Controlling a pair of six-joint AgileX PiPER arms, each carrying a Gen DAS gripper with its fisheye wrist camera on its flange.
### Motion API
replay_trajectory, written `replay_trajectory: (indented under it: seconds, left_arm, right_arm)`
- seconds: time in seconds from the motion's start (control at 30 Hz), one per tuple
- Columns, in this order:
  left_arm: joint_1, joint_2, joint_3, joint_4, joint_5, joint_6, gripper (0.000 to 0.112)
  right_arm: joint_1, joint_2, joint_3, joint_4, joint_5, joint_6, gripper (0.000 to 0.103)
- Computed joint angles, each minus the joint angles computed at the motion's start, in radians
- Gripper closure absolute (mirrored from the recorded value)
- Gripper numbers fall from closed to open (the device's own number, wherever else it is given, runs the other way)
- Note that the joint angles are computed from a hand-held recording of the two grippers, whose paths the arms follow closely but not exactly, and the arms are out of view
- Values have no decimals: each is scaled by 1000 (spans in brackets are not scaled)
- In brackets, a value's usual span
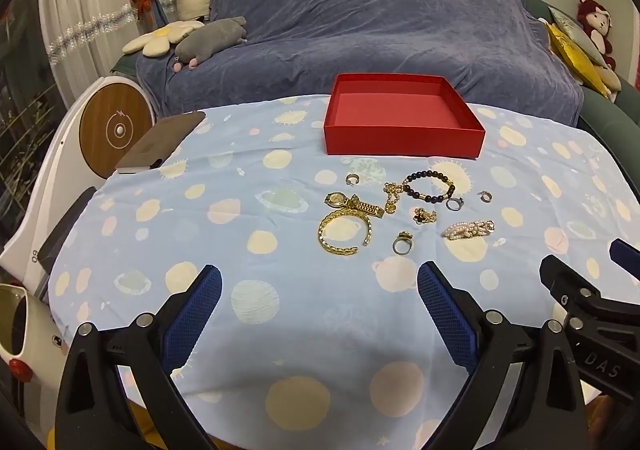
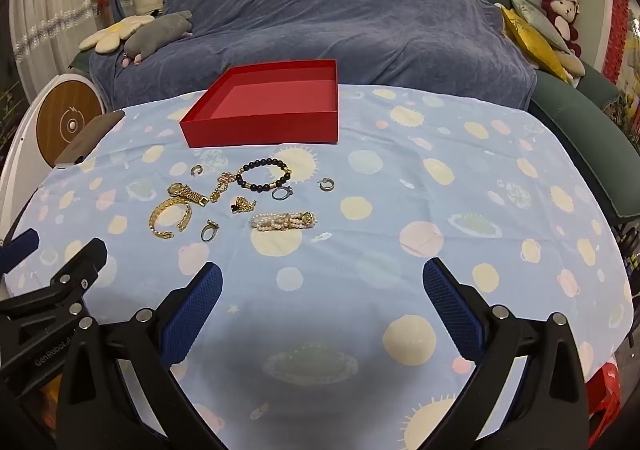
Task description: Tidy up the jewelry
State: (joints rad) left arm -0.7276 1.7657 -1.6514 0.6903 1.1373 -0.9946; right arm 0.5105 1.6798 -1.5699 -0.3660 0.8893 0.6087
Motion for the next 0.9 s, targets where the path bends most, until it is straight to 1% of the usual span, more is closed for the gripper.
replay_trajectory:
  seconds: [0.03, 0.13, 0.17, 0.3, 0.4, 0.5, 0.6, 0.67, 0.7, 0.73, 0.8, 0.9]
  left_arm:
    - [2, -3, 3, 1, -2, -5, 17]
    - [8, -6, 9, 7, -9, -11, 17]
    - [8, -1, 6, 11, -8, -9, 17]
    - [8, 33, -25, 27, -5, 12, 17]
    - [21, 50, -36, 21, -24, 31, 17]
    - [38, 71, -45, 12, -54, 51, 16]
    - [54, 92, -41, 15, -91, 64, 16]
    - [56, 95, -12, 55, -117, 35, 16]
    - [57, 99, -3, 74, -121, 21, 16]
    - [62, 106, -3, 72, -125, 24, 16]
    - [89, 114, -22, 2, -146, 72, 17]
    - [115, 115, -29, -38, -167, 93, 16]
  right_arm:
    - [3, -14, 6, 3, -15, -8, 5]
    - [43, -29, 42, -144, -35, 71, 5]
    - [43, -25, 47, -157, -43, 69, 5]
    - [1, 18, -7, -55, -31, -42, 5]
    - [-11, 40, -38, -51, -22, -63, 5]
    - [-26, 72, -67, -16, -13, -99, 5]
    - [-24, 83, -48, -29, -42, -95, 5]
    - [-19, 89, -26, -47, -65, -79, 5]
    - [-16, 99, -30, -51, -60, -72, 5]
    - [-17, 110, -40, -34, -53, -79, 5]
    - [-26, 123, -53, 21, -55, -108, 5]
    - [-21, 137, -63, 30, -51, -103, 5]
